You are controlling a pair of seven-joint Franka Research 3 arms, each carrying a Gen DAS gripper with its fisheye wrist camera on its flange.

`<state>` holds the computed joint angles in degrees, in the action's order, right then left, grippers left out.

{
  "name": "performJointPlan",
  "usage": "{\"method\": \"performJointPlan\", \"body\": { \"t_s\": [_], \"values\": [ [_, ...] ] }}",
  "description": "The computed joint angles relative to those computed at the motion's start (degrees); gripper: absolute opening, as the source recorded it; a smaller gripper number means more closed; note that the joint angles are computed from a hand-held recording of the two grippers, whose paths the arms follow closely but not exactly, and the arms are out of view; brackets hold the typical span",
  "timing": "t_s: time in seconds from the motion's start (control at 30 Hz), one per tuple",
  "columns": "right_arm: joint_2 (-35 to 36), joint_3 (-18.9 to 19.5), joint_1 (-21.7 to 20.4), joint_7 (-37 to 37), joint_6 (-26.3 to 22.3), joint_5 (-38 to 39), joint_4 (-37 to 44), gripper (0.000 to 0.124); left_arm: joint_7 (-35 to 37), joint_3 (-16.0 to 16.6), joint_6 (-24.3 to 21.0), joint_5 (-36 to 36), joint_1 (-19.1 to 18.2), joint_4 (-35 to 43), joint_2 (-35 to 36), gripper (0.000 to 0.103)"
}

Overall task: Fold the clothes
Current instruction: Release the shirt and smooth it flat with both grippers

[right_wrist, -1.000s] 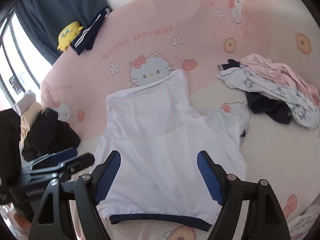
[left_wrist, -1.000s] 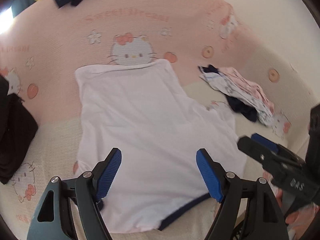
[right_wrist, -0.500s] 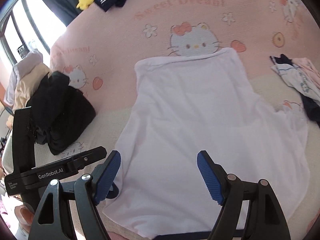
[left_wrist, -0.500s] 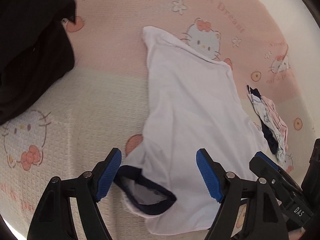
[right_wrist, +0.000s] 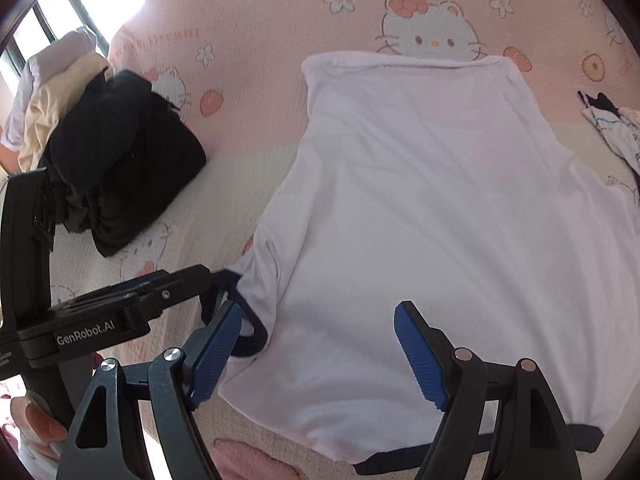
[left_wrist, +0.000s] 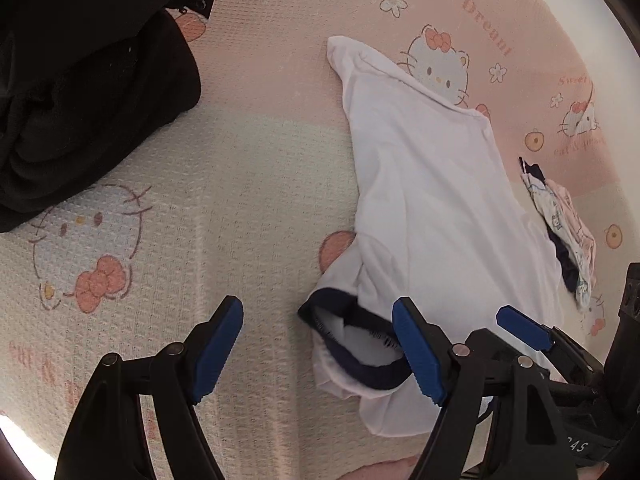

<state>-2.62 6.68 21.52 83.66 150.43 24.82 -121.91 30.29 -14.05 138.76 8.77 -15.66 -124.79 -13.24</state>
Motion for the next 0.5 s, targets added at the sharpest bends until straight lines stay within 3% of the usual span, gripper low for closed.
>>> {"method": "performJointPlan", "body": {
  "t_s": [0.17, 0.23, 0.5],
  "values": [
    [0.8, 0.1, 0.1, 1.1, -0.4, -0.6, 0.5, 0.078, -0.6, 0.1, 1.5, 0.1, 0.1, -2.2, -0.8, 0.075],
    [1.1, 0.3, 0.2, 1.6, -0.4, -1.6, 0.8, 0.078, -0.2, 0.2, 2.1, 0.2, 0.1, -2.5, -0.8, 0.065],
    [2.5, 1.0, 1.2, 2.7, -0.2, -9.4, 1.8, 0.078, 2.6, -0.1, 0.8, 1.2, -0.2, -2.2, -0.2, 0.064]
  ]
}}
